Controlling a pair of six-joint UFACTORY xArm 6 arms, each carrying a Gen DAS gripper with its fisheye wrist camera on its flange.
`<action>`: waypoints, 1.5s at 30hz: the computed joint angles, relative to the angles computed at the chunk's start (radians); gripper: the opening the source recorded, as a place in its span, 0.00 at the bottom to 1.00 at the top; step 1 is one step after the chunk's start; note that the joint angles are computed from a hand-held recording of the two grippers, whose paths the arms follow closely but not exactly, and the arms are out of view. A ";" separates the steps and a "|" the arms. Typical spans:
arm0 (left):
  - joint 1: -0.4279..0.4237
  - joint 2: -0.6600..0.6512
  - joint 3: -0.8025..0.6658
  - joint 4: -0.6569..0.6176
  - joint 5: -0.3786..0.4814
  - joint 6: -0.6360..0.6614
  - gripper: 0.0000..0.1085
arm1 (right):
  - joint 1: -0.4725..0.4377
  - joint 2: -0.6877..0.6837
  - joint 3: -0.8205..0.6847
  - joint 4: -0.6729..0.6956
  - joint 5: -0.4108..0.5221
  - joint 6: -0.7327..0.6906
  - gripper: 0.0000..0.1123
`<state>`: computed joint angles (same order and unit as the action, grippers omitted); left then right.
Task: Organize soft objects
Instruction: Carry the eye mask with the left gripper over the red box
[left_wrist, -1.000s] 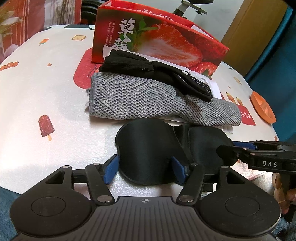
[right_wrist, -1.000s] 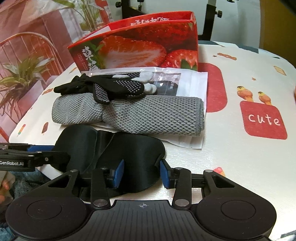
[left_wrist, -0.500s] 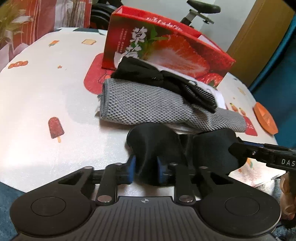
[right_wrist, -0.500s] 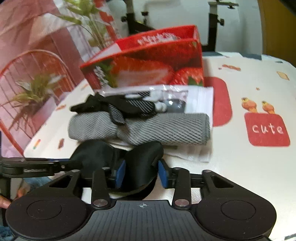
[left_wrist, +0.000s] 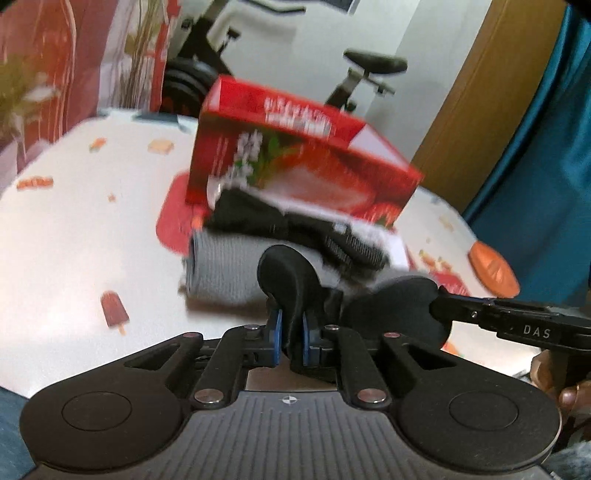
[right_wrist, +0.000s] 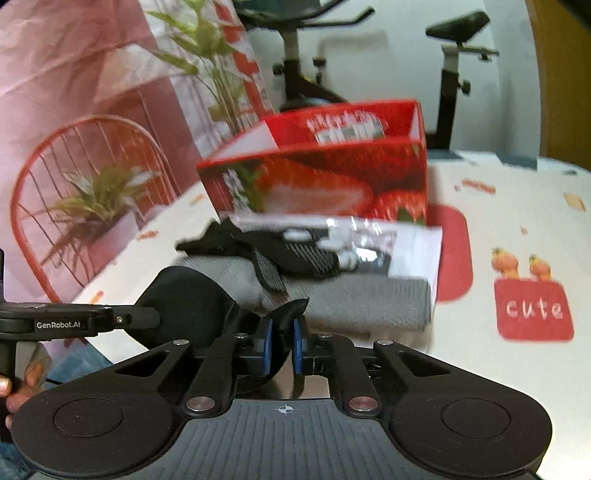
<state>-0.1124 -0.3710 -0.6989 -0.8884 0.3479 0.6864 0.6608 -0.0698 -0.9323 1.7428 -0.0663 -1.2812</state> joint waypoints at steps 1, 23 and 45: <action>-0.003 -0.013 0.005 -0.014 -0.011 0.009 0.10 | -0.002 -0.007 -0.011 0.055 0.000 -0.061 0.09; -0.056 0.123 -0.298 -0.201 -0.171 0.288 0.11 | -0.075 0.096 -0.335 -0.132 -0.014 -0.127 0.09; 0.014 0.825 -1.110 0.540 -0.022 -0.351 0.11 | -0.340 0.829 -1.220 -1.422 0.370 1.015 0.09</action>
